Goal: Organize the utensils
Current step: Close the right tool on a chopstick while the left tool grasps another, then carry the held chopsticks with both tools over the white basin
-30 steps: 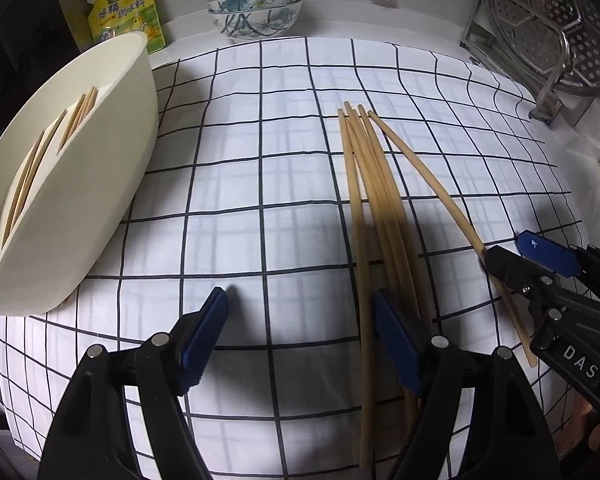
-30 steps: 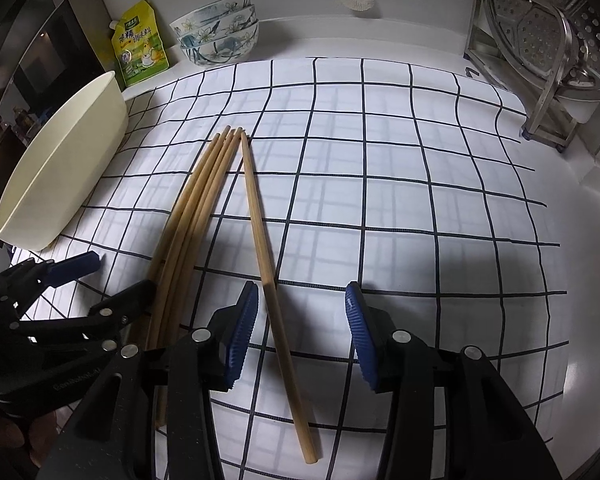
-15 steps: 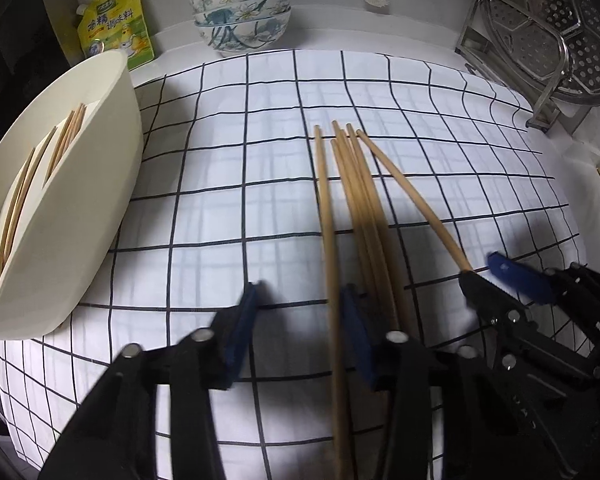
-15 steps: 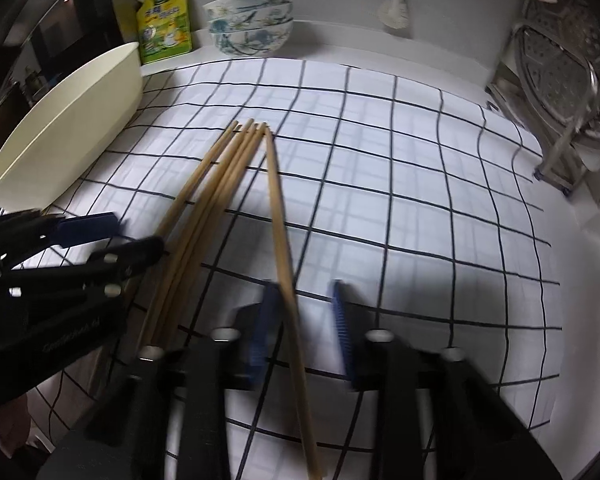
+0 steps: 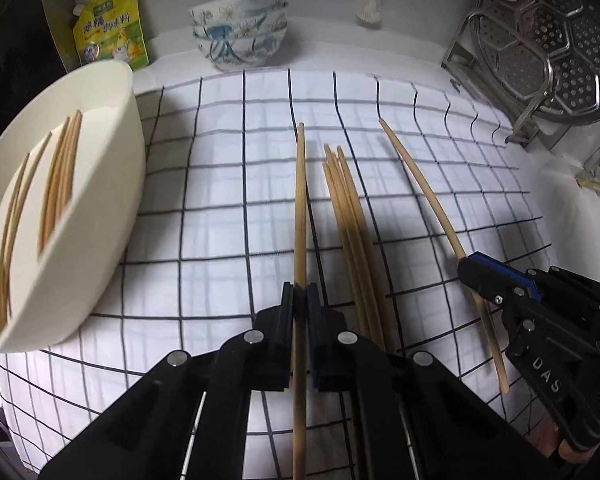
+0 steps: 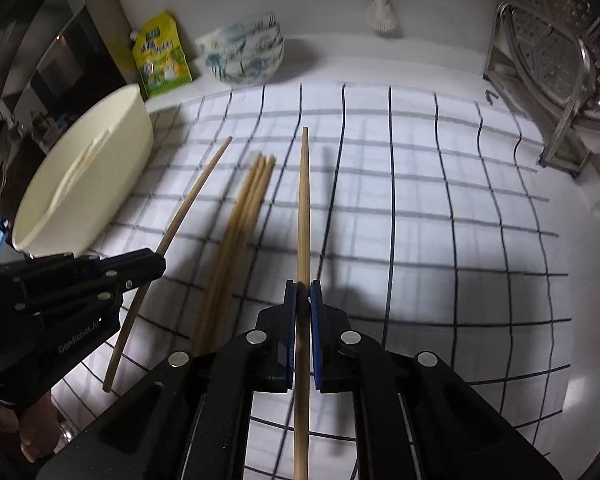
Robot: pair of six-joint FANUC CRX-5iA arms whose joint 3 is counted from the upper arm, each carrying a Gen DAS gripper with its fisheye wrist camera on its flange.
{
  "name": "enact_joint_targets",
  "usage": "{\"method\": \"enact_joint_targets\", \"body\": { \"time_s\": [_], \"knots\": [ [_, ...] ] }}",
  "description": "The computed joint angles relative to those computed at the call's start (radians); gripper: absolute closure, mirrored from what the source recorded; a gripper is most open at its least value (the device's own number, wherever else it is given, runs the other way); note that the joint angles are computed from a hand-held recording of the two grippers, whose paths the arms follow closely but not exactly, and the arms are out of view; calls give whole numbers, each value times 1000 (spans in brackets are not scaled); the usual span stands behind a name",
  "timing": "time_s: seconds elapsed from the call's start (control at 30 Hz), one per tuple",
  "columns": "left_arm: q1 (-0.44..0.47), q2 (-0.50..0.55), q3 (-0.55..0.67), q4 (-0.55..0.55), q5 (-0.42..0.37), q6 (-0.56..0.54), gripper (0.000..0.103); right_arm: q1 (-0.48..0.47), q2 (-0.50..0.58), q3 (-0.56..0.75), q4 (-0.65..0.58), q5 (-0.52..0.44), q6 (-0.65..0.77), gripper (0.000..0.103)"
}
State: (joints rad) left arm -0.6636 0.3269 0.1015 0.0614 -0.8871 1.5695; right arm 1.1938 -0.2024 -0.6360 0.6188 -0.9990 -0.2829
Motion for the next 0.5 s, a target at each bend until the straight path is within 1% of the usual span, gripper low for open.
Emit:
{"method": "enact_joint_targets", "body": {
  "time_s": [0.13, 0.23, 0.43, 0.5],
  "knots": [
    [19, -41, -8, 10, 32, -15, 96, -15, -5, 36, 42, -17, 2, 96],
    [46, -73, -20, 28, 59, -36, 96, -34, 13, 76, 71, -19, 28, 96],
    [115, -114, -16, 44, 62, -63, 96, -86, 104, 198, 112, 25, 128, 96],
    [148, -128, -14, 36, 53, -63, 96, -108, 144, 247, 101, 54, 174, 96]
  ]
}}
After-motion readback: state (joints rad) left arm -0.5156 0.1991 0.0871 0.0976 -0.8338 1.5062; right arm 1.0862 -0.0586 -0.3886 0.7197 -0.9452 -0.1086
